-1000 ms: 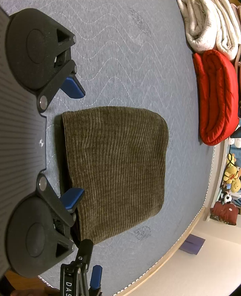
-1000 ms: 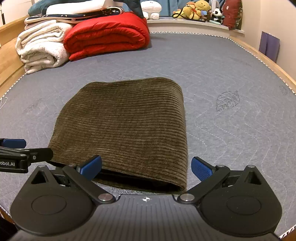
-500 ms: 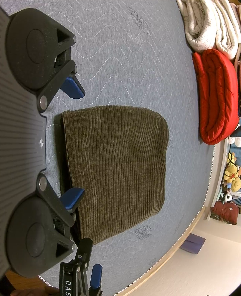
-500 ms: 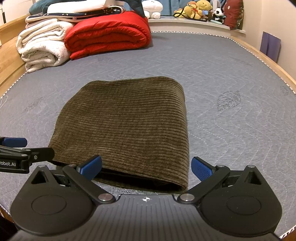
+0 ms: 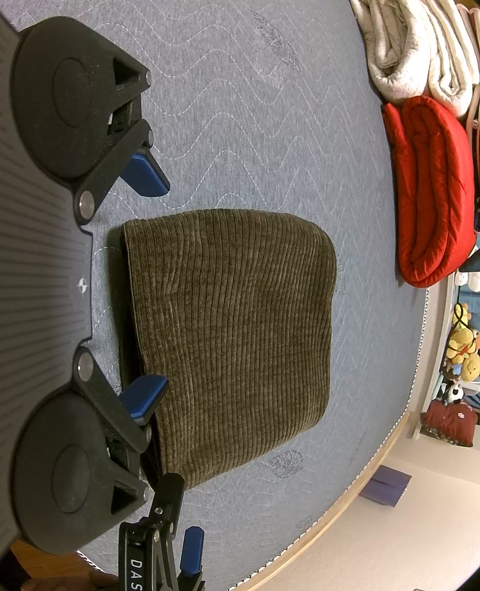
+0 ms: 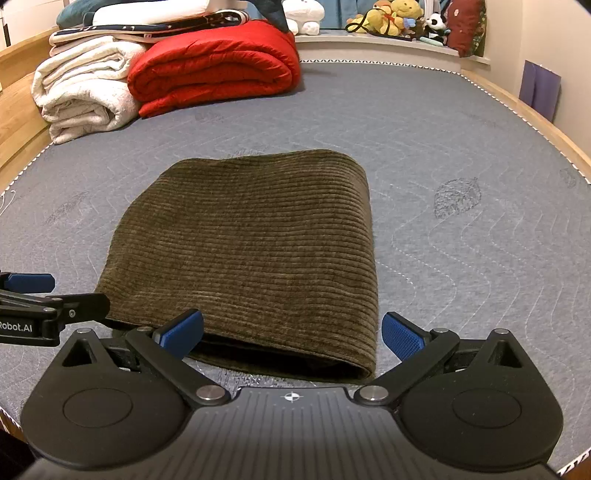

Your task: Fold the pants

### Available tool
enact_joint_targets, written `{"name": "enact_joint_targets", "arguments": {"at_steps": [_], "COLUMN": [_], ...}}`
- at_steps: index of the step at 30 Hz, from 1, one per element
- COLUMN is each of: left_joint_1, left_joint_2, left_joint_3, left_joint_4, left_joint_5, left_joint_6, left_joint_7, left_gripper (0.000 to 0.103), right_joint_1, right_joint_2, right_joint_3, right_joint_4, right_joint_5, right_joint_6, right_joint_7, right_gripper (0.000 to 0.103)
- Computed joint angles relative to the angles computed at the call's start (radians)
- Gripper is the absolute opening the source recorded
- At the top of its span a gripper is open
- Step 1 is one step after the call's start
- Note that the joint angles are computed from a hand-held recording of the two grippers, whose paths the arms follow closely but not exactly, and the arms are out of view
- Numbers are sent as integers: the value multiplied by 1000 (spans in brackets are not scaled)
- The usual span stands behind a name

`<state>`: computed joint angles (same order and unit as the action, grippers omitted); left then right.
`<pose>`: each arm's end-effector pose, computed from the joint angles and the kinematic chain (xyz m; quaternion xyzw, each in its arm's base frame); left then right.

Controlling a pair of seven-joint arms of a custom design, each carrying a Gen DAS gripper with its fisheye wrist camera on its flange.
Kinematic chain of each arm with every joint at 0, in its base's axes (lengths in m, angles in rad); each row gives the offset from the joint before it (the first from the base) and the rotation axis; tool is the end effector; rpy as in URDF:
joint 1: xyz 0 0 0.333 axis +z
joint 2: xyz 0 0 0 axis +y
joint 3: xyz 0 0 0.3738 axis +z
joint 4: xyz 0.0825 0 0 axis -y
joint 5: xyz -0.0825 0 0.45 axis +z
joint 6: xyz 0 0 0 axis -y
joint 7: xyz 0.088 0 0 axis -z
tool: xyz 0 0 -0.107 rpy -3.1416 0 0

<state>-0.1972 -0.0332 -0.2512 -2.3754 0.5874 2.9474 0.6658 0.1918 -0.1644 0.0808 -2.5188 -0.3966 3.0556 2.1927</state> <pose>0.5029 -0.2829 0.4080 -0.6400 0.6999 -0.2667 0.1716 0.5014 0.1723 0.4261 -0.6755 0.6506 -0.1957 0.2866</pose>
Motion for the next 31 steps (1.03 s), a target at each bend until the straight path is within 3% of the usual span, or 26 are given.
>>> {"name": "enact_joint_targets", "arguments": {"at_steps": [31], "left_joint_1": [18], "left_joint_2": [-8], "left_joint_3": [-10], "left_joint_4": [-11], "left_joint_5": [47], "left_joint_6": [45], "left_joint_7": [-6], "left_gripper": [103], "right_joint_1": [3], "right_joint_2": [-2], "right_joint_3": [3], "right_joint_4": [3], "right_joint_5": [-8], "right_joint_6": [-16], "right_joint_7": [8], "right_gripper": [102]}}
